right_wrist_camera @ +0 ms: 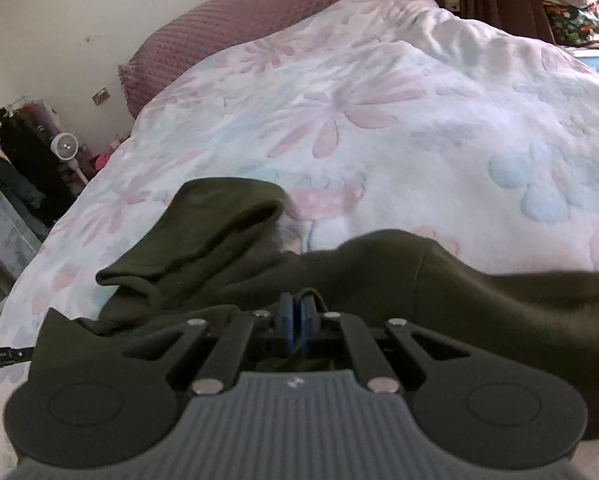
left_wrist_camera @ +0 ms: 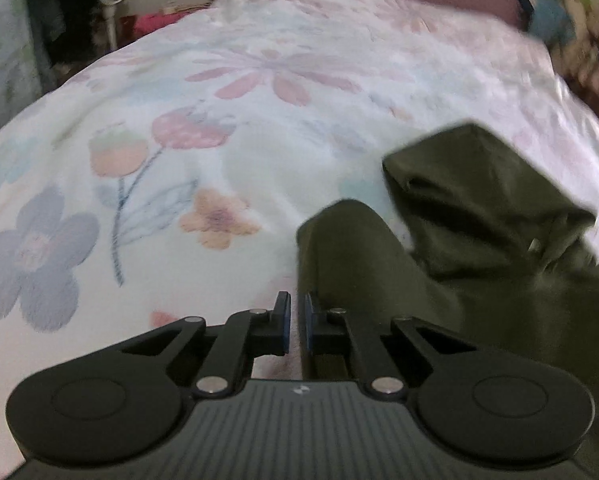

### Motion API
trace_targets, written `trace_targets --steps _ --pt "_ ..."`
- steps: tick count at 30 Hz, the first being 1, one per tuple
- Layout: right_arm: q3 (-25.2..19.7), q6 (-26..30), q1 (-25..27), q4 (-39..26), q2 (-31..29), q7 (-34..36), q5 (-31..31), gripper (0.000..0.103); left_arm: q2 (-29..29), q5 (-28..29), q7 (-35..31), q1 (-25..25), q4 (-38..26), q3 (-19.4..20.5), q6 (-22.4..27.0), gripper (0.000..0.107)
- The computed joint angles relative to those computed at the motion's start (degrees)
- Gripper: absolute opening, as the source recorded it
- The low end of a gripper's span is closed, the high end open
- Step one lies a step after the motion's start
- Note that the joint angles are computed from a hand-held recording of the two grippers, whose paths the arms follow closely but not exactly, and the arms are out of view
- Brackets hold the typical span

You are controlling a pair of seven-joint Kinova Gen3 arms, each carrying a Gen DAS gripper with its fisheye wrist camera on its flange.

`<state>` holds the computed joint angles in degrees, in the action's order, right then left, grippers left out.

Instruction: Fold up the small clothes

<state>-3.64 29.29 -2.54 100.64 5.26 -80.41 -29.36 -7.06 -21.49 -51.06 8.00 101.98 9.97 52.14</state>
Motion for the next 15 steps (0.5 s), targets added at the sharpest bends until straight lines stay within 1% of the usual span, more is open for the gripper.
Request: trace_targets --steps 1,2,3,4,5,6,7,10,12,14,15 --pt "0.05 -1.29 -0.17 0.72 0.24 0.14 0.68 0.0 1.96 -2.33 0.53 1.27 -0.74 -0.14 1.6 0.005" --pt "-0.04 -1.9 0.09 1.04 0.64 0.97 0.42 0.0 4.36 -4.66 1.93 3.35 -1.48 -1.34 3.93 0.002" --pt "-0.19 -2.06 0.71 1.21 1.1 1.97 -0.38 0.0 6.85 -6.67 4.22 5.87 -2.22 -3.61 6.26 0.001" --pt "0.38 -2.24 0.28 1.3 1.52 2.21 -0.61 0.0 8.72 -7.75 6.55 7.95 -2.5 -6.26 7.9 0.001" --pt "-0.05 -2.62 0.92 1.61 1.91 3.37 -1.6 0.0 9.56 -7.9 8.29 9.56 -2.51 -8.92 8.61 0.002" --pt "-1.08 -2.93 2.62 2.99 1.33 5.47 -3.24 0.0 9.55 -7.11 9.09 11.11 -2.4 -11.57 8.38 0.002" --pt "-1.68 -3.5 3.26 3.32 1.63 6.81 -4.2 0.0 8.72 -5.4 8.96 12.43 -2.12 -14.23 7.23 0.001" --pt "-1.12 -2.45 3.02 3.07 2.07 7.58 -3.84 0.0 2.76 1.12 5.0 16.23 0.28 -22.19 0.48 0.002" --pt "-1.36 -2.0 3.64 2.76 2.31 9.28 -5.01 0.0 -2.05 5.78 1.83 19.68 2.14 -27.5 -4.18 0.014" --pt "-1.47 -1.56 3.93 2.34 2.61 10.46 -5.63 0.0 -4.88 10.44 -2.83 24.15 2.94 -32.81 -7.46 0.048" --pt "-1.49 -1.5 3.86 2.24 2.57 10.72 -5.56 0.0 -5.35 12.11 -5.12 25.77 2.52 -34.4 -7.7 0.057"
